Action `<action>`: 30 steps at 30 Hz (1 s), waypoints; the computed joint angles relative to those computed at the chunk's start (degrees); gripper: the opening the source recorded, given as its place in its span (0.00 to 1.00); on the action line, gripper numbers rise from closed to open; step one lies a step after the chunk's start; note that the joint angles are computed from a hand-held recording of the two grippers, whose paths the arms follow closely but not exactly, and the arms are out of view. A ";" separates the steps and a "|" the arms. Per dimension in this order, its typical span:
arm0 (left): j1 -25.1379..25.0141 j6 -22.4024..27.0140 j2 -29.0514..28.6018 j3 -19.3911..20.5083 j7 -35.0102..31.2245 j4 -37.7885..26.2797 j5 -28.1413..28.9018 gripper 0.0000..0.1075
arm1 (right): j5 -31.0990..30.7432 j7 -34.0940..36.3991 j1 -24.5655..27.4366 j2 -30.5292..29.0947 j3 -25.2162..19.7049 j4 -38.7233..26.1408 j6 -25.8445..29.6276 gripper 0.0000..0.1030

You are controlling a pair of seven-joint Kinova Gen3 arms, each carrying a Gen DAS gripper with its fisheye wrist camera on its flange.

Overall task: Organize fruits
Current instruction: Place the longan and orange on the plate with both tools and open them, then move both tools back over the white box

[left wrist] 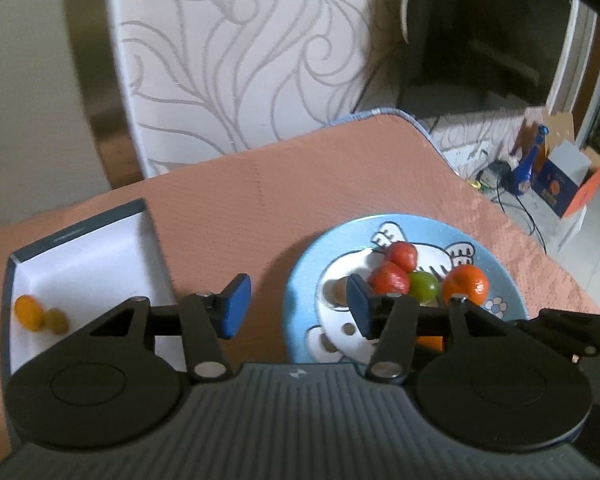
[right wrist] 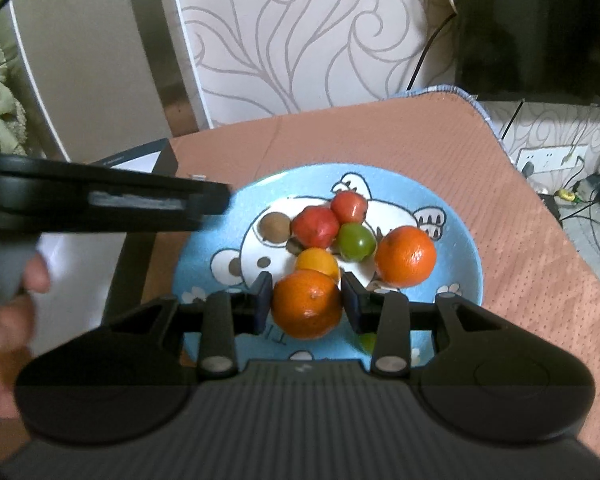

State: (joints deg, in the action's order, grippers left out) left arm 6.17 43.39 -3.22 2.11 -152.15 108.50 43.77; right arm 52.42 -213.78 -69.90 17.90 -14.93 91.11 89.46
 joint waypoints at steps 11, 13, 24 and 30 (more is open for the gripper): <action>-6.50 2.29 -0.08 -4.73 -4.52 0.68 3.90 0.55 | 5.96 2.37 -3.18 2.81 1.59 -5.10 5.86 0.49; -7.83 1.49 -0.12 -5.39 -4.68 0.74 3.95 0.55 | 7.83 4.77 -2.35 2.67 1.69 -5.61 2.83 0.49; -15.26 -0.31 2.92 -7.60 -2.04 -3.47 2.53 0.55 | 9.67 23.67 3.95 7.91 5.85 -13.76 -18.94 0.45; -18.07 0.31 4.51 -7.00 -1.39 -5.83 1.65 0.55 | 4.36 34.42 7.45 13.41 8.40 -22.33 -26.79 0.42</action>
State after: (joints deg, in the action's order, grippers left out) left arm -11.90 43.70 1.28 -4.89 -153.54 102.66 45.42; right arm 56.78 -179.36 -62.45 31.30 -6.53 68.78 62.67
